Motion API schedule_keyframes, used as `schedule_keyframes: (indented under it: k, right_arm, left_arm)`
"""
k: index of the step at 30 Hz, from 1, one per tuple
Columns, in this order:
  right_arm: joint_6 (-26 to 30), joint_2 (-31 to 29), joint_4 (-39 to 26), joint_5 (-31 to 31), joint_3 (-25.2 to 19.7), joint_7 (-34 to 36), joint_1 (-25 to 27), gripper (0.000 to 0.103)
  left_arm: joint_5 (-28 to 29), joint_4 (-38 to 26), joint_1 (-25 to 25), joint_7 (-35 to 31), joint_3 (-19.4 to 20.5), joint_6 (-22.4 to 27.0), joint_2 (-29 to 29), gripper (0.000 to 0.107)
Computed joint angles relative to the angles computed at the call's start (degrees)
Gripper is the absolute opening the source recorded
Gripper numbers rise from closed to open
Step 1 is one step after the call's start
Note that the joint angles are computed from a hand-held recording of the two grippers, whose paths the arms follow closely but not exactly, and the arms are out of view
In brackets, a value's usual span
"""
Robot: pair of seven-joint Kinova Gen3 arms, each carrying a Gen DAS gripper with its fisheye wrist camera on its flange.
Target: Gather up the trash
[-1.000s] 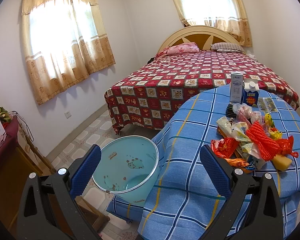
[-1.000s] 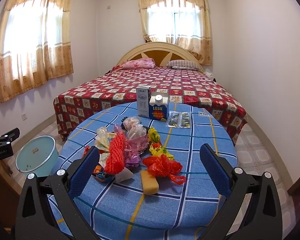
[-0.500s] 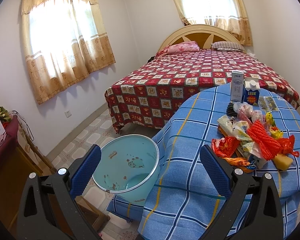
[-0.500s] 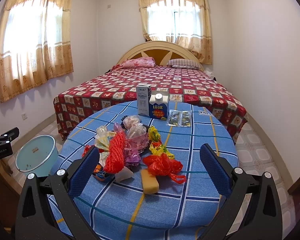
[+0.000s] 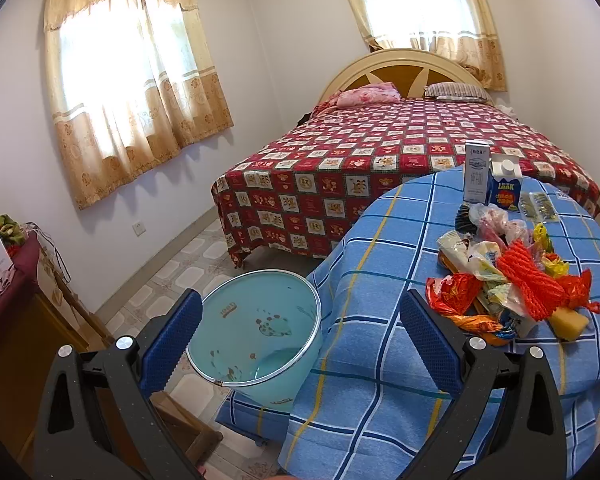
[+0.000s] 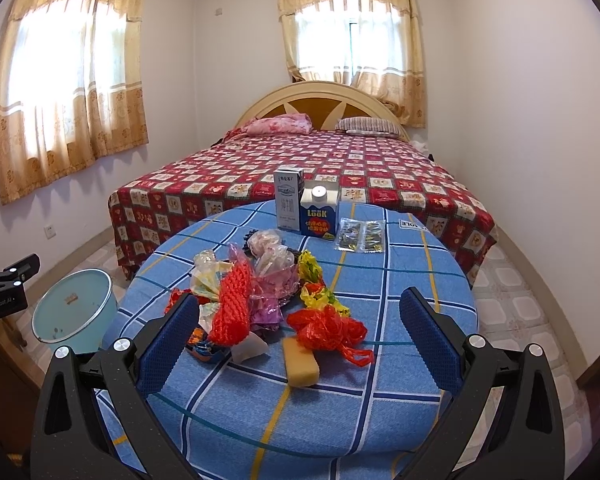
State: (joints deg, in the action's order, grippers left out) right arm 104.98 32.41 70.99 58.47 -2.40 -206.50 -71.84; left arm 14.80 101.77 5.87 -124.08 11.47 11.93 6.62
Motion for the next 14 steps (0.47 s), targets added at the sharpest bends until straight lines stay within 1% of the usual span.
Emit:
schedule_keyframes:
  k: [4, 7, 14]
  right_arm:
    - [-0.6, -0.3, 0.3, 0.0, -0.2, 0.1, 0.1, 0.098]
    - [-0.7, -0.2, 0.2, 0.1, -0.3, 0.6, 0.2, 0.098]
    - [-0.9, -0.2, 0.0, 0.1, -0.2, 0.9, 0.1, 0.098]
  left_arm:
    - [0.8, -0.4, -0.5, -0.8, 0.3, 0.8, 0.1, 0.097]
    - [-1.2, -0.6, 1.2, 1.3, -1.2, 1.0, 0.2, 0.097]
    - [-2.6, -1.5, 1.6, 3.0, -1.5, 2.3, 0.7, 0.097]
